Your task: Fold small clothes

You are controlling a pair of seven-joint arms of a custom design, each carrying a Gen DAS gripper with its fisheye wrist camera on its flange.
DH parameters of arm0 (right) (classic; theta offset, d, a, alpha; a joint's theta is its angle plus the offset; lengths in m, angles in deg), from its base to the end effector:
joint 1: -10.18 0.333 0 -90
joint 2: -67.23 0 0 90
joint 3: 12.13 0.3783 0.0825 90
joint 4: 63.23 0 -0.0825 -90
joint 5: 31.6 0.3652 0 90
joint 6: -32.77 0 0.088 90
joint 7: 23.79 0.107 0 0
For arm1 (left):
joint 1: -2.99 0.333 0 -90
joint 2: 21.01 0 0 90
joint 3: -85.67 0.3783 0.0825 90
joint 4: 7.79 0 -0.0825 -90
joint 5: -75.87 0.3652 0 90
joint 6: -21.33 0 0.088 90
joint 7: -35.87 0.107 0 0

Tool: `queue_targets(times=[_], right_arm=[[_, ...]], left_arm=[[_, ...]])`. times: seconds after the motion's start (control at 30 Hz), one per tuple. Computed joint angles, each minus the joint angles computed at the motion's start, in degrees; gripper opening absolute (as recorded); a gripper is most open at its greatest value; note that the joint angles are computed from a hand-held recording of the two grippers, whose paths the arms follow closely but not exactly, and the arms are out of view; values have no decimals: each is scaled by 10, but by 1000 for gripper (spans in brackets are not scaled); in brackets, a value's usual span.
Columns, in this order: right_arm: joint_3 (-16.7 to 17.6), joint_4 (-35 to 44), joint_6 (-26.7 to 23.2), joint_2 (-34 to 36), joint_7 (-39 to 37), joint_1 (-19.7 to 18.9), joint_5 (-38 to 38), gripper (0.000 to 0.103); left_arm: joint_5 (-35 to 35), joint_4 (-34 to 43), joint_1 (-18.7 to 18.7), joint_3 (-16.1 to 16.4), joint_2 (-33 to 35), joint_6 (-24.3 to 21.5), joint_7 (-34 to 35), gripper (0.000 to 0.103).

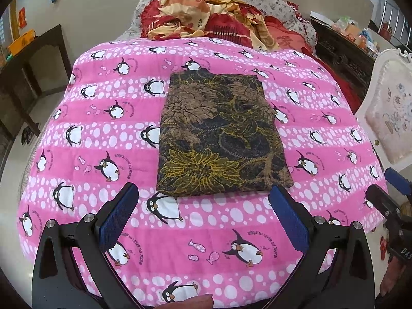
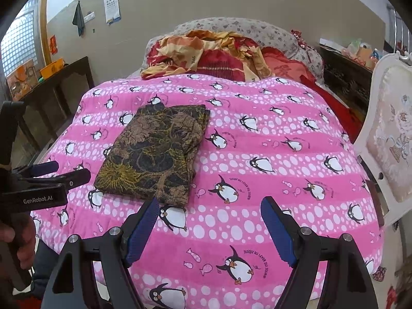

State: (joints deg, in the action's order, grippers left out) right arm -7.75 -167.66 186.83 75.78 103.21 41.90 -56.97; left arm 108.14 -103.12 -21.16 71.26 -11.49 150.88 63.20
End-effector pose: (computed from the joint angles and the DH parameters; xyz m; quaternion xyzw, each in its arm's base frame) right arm 0.5123 0.3863 0.6029 -0.7476 0.5473 -0.2030 0.3169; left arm 0.5198 -0.3782 0.6246 -0.7258 0.6139 -0.2314 0.2068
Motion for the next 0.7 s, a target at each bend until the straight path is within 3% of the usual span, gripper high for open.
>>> queue_targets(times=[0.7], right_arm=[[1, 31, -35, 5, -5, 7, -19, 79]], left_arm=[[-9, -6, 5, -1, -3, 12, -2, 102]])
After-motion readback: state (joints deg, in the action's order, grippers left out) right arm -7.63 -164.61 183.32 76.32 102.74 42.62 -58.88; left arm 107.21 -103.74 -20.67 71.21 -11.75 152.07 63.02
